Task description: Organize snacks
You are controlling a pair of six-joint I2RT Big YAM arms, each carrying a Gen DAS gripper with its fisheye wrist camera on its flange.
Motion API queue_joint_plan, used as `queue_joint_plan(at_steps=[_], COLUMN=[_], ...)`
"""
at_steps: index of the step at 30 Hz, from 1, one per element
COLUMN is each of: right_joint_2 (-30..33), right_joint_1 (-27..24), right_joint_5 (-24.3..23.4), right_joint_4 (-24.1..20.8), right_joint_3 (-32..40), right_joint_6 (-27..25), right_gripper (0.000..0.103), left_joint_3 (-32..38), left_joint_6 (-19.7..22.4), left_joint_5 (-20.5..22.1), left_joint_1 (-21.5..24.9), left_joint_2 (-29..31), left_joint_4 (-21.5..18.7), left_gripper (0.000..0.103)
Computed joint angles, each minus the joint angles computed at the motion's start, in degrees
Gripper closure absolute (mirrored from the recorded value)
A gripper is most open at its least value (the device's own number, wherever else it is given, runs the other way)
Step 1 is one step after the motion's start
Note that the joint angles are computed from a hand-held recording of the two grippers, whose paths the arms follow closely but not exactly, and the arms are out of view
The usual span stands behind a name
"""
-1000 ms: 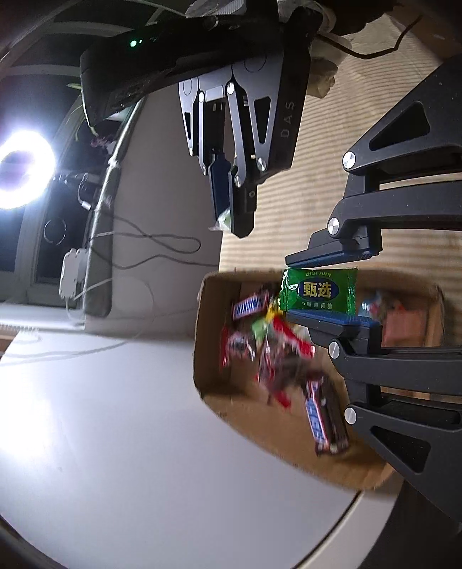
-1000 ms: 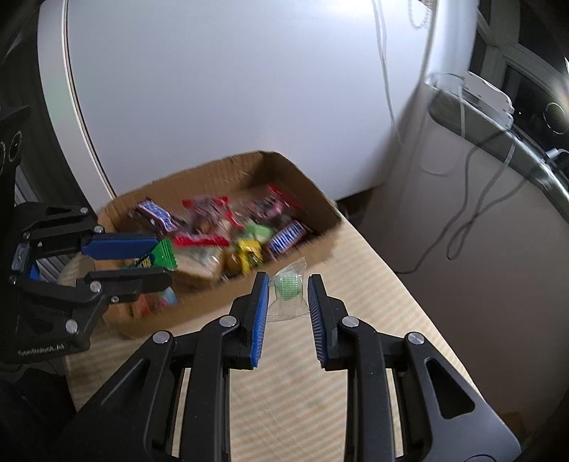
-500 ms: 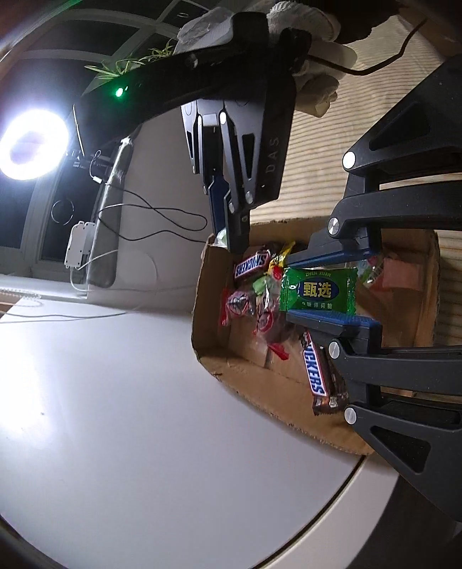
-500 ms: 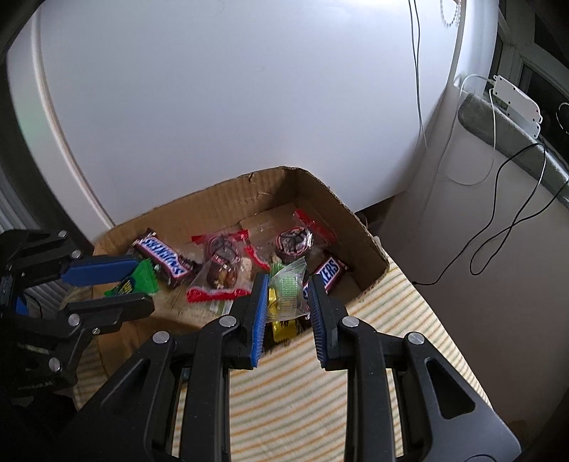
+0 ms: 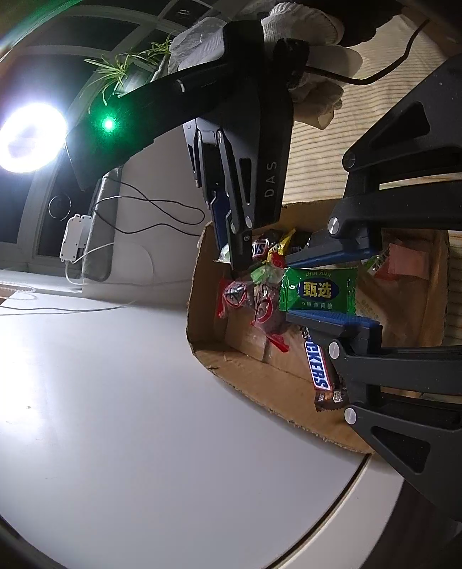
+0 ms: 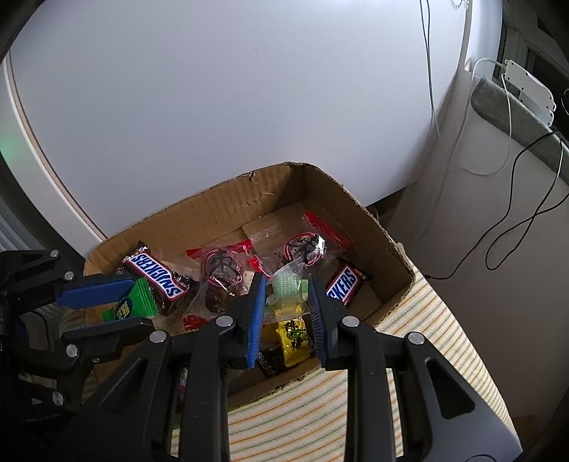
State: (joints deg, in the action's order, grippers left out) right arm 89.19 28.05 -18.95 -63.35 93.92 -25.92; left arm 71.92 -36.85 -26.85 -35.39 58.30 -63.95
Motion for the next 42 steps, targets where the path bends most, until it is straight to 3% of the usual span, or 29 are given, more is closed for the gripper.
queue_joint_plan(at_steps=[3, 15, 25, 27, 32, 42], right_joint_2=[0.0, -0.3, -1.5, -1.7, -2.3, -6.1], right_joint_1=[0.0, 0.0, -0.6, -0.7, -0.8, -0.9], right_joint_5=[-0.2, 0.1, -0.3, -0.3, 0.7, 3.9], right_joint_4=[0.0, 0.8, 2.7, 2.9, 3.2, 5.9], right_joint_3=[0.1, -0.3, -1.2, -1.3, -1.8, -5.1], right_joint_6=[0.3, 1.2, 2.5, 2.6, 3.0, 4.4], right_gripper=[0.078, 0.053, 0.017, 0.015, 0.014, 0.014], left_joint_3=[0.1, 0.3, 0.3, 0.4, 0.4, 0.5], left_joint_6=[-0.1, -0.7, -1.2, -1.5, -2.2, -4.6], left_joint_5=[-0.1, -0.7, -2.9, -3.3, -3.7, -5.0], left_joint_1=[0.2, -0.1, -0.9, -1.1, -1.3, -2.6], left_joint_2=[0.0, 0.1, -0.3, -0.2, 0.0, -0.3], left_joint_4=[-0.2, -1.1, -2.4, -2.7, -3.4, -5.6], left_gripper=[0.080, 0.079, 0.041, 0.035, 0.031, 0.028])
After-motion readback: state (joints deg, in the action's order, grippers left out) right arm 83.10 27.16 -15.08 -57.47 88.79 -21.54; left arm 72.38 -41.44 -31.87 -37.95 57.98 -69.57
